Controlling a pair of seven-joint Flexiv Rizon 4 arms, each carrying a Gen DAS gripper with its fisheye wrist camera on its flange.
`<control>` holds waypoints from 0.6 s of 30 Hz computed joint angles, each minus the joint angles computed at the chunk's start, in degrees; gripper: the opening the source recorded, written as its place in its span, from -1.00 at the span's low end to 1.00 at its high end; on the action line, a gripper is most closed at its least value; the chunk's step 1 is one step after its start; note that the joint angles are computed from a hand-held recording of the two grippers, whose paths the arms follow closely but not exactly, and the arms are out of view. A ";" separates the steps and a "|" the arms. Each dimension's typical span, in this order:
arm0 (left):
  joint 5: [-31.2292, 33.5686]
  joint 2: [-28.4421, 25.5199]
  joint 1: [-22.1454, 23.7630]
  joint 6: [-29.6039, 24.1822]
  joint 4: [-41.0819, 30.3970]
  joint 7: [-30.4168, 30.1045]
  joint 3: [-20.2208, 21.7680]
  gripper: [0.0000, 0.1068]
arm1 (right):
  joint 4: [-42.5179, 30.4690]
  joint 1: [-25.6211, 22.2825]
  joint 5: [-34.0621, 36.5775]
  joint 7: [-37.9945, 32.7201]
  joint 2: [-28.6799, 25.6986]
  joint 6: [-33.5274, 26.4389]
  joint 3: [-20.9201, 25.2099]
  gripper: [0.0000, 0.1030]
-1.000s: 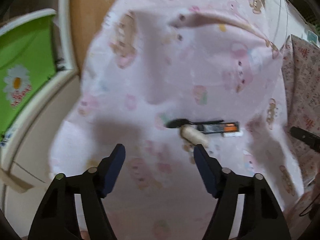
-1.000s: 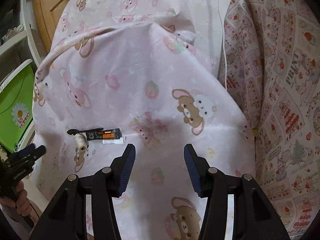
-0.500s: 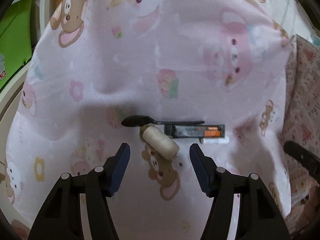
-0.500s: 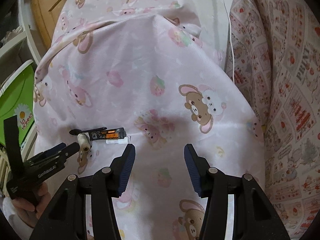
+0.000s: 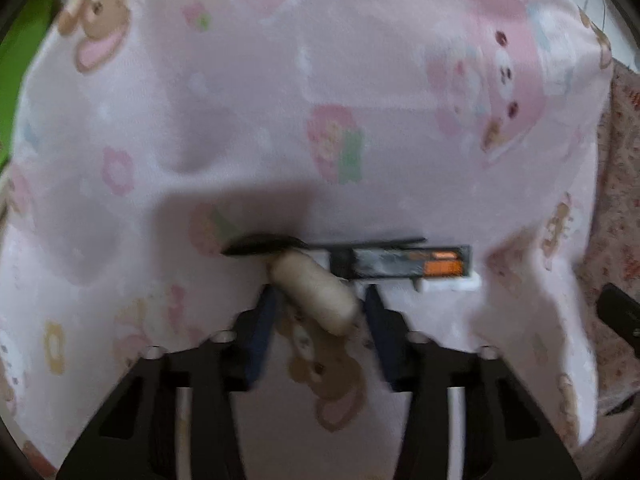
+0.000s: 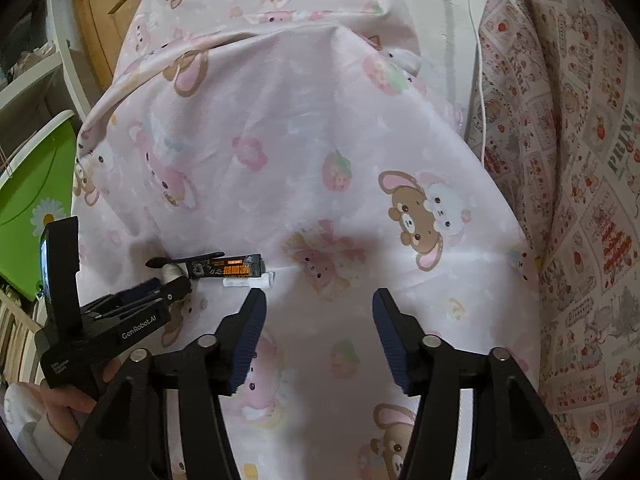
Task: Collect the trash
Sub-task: 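Grasp the cream thread spool with the left tool while the right tool moves toward the white tube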
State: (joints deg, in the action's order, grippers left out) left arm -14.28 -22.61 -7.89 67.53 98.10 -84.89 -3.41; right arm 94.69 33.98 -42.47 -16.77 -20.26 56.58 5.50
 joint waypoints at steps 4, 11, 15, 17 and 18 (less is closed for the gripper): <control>-1.13 0.24 0.09 -0.59 0.19 0.72 -0.91 -0.40 | -0.79 0.03 0.86 -2.04 -0.86 0.37 0.39 0.32; 1.48 4.40 -0.25 -2.60 2.13 0.73 0.95 -0.41 | -2.81 1.57 1.08 -4.29 -2.74 -1.64 0.05 0.57; 4.02 7.13 -0.84 1.20 4.26 1.30 1.65 -0.41 | -5.51 2.62 1.16 -5.69 -4.91 -3.17 -0.37 0.65; 3.82 8.87 -0.19 3.71 6.51 2.23 1.80 -0.41 | -8.50 3.34 2.43 -6.88 -7.04 -5.55 -0.43 0.65; 3.93 9.27 -0.20 4.48 6.88 1.86 1.93 -0.41 | -9.96 3.86 2.97 -7.25 -8.01 -7.21 -0.63 0.65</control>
State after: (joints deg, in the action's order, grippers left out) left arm -10.35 -13.35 -8.09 72.02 104.98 -83.03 -1.47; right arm 84.73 37.84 -39.50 -24.02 -28.27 49.37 4.87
